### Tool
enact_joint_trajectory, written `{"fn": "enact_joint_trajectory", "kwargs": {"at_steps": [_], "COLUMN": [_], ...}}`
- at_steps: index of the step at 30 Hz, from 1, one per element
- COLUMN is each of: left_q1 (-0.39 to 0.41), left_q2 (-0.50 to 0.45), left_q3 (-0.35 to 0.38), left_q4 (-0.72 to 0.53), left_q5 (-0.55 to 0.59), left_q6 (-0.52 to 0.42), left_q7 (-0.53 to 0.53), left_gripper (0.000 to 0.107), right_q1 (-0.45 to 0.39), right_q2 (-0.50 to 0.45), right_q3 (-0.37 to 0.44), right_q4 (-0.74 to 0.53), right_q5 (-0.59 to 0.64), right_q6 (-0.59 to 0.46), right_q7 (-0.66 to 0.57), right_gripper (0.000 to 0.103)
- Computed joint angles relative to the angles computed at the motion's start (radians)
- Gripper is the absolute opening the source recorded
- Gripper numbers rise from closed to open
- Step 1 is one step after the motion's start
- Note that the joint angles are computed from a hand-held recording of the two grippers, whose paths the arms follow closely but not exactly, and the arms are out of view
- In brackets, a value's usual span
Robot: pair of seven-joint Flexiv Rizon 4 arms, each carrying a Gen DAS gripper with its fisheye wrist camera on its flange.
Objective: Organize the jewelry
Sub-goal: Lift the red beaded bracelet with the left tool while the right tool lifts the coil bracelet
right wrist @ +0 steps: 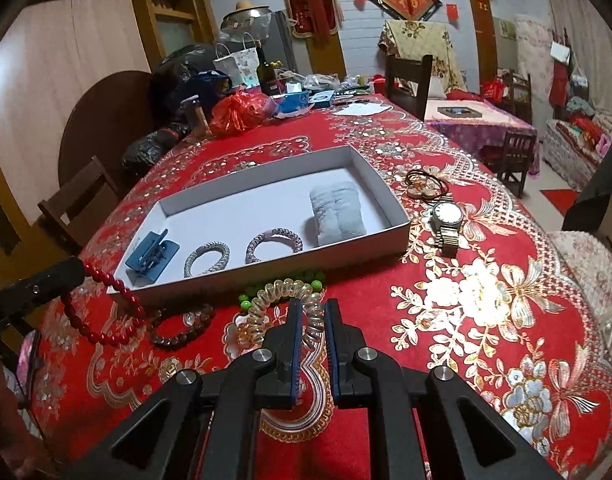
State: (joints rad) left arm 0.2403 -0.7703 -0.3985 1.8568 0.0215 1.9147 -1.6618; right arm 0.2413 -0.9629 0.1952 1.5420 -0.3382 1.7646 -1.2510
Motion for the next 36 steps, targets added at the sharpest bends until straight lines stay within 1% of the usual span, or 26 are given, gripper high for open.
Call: {"fn": "enact_joint_trajectory", "kwargs": {"at_steps": [1,4,8,12,19,23,26,30,31,33,36], "left_q1": [-0.006,-0.013,-0.023,-0.034,-0.054,-0.083,-0.104,-0.088,-0.083,-0.073,-0.038], "left_q2": [0.003,0.011,0.015,0.017,0.022,0.03,0.038,0.03,0.027,0.021,0.016], "left_q3": [0.006,0.012,0.023,0.034,0.05,0.073,0.09,0.068,0.061,0.047,0.009], "left_q4": [0.004,0.02,0.028,0.03,0.029,0.031,0.036,0.034,0.031,0.029,0.036], "left_q5": [-0.001,0.002,-0.002,-0.005,-0.014,-0.03,-0.04,-0.035,-0.03,-0.02,0.009], "left_q6": [0.003,0.011,0.014,0.013,0.012,0.005,0.005,0.008,0.004,0.003,0.013], "left_q7": [-0.001,-0.006,-0.012,-0.015,-0.018,-0.018,-0.016,-0.021,-0.019,-0.014,-0.008], "left_gripper": [0.008,0.008,0.008,0.008,0.008,0.008,0.008,0.008,0.008,0.008,0.008], "right_q1": [0.019,0.048,0.085,0.09,0.079,0.082,0.093,0.138,0.148,0.163,0.188], "right_q2": [0.009,0.022,0.037,0.04,0.031,0.023,0.022,0.039,0.046,0.062,0.113], "right_q3": [-0.021,-0.052,-0.093,-0.098,-0.078,-0.076,-0.089,-0.153,-0.166,-0.183,-0.208], "right_q4": [0.007,0.018,0.037,0.04,0.025,0.014,0.017,0.061,0.07,0.08,0.116], "right_q5": [0.008,0.017,0.033,0.038,0.029,0.027,0.028,0.054,0.06,0.07,0.096], "right_q6": [-0.003,-0.014,-0.002,-0.004,-0.011,-0.009,0.009,0.079,0.08,0.053,0.016], "right_q7": [0.006,0.009,0.01,0.012,0.003,0.0,-0.007,-0.018,-0.02,-0.014,0.01], "right_gripper": [0.01,0.01,0.01,0.01,0.01,0.01,0.01,0.01,0.01,0.01,0.01]}}
